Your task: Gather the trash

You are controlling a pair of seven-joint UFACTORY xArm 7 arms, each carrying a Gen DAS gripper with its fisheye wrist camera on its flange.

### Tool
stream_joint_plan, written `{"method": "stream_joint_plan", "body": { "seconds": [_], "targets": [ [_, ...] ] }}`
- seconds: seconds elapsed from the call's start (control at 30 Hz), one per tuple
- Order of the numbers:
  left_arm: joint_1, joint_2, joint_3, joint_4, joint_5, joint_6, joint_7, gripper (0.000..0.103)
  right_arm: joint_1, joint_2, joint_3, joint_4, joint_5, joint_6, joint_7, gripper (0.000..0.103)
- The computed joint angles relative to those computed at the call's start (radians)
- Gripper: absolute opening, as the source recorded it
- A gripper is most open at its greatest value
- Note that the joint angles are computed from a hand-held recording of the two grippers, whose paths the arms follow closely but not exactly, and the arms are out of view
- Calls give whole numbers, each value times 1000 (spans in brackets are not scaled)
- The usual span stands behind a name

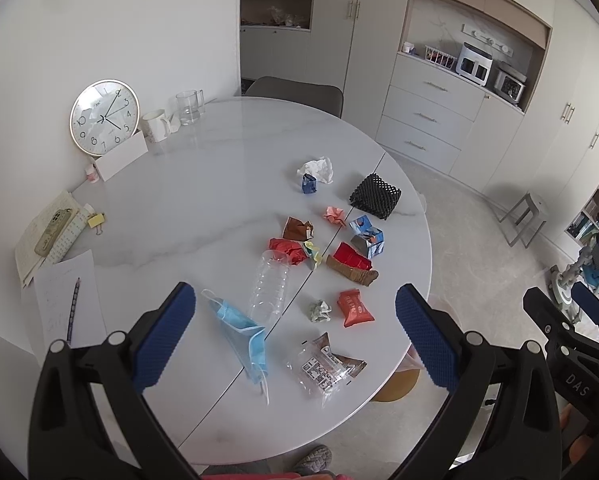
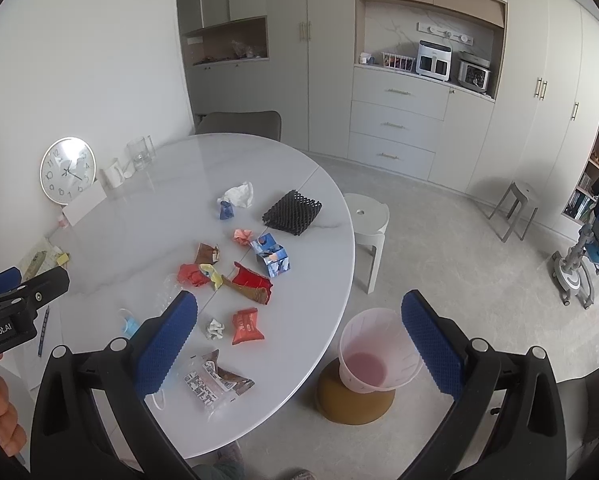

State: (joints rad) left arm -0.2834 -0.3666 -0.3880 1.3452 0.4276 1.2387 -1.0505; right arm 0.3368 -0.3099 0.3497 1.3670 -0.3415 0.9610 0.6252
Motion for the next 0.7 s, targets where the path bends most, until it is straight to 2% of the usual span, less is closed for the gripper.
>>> {"method": "stream_joint_plan", "body": {
  "seconds": [0.03,0.07,0.1,0.23,0.7],
  "targets": [
    [0,-2,0,-2,0,1,-3,96,-5,26,8,34,-24,-4,-26,101],
    [1,-4,0,-4,1,0,-5,96,-20,48,28,76,-5,35,-10,101],
    [1,-5,0,-6,1,0,-6,96,8,51,8,77,-16,39,-5,101],
    [3,-6,7,-3,-8,6,-1,96,23,64,5,88,-30,46,-2,101],
    [8,-3,7,0,-13,9,6,96,44,82,-10,105,-40,60,2,101]
  ]
}}
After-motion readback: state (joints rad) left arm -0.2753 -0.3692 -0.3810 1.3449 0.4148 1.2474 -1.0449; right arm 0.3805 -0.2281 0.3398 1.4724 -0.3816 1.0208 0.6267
